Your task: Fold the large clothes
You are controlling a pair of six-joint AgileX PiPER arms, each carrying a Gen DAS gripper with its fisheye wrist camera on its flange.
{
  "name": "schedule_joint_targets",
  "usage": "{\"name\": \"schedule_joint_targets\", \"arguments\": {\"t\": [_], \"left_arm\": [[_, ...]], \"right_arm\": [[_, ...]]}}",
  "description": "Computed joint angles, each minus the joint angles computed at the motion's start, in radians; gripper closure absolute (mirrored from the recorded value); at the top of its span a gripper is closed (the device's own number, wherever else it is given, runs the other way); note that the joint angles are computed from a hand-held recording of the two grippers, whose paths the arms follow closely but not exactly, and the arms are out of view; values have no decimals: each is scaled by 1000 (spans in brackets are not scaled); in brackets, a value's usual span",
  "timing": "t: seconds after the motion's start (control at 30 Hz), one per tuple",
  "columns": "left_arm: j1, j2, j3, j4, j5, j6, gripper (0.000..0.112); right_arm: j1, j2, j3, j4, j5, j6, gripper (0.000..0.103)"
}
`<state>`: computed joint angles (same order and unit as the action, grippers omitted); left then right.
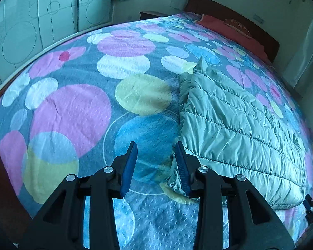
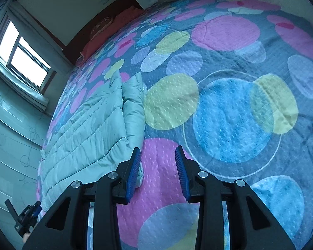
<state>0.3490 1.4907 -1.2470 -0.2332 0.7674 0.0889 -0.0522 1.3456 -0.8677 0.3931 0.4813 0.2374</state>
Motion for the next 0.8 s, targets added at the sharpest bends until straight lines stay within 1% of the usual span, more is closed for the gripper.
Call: {"name": "schedule_joint_targets", "arguments": {"t": [0.17,0.3,0.4,0.43,0.47,0.5,0.8], "left_arm": [[-48,-18,-4,100,-22,-51,74],[-91,-23,-7,188,-36,-108,74],[-129,-26,-13,270,-49,-165,73],[-139,-26,-13,296,-57,-179,71],[-153,-24,-15,327,-63,-198,67],[-161,-22,-16,348,-68,-213,66],[-200,19,-29,491,-88,-323,66]], "right_arm": [[115,-4,-61,-305,30,255,68],[237,26,-144,-540,88,449,68],[314,61,-211,-641,125,515,68],[345,78,-236,-677,140,536,68],[371,96,-261,-705,152,549,68],[395,115,-287,-726,163,558,68],[536,319,-526,-763,235,525,68]]}}
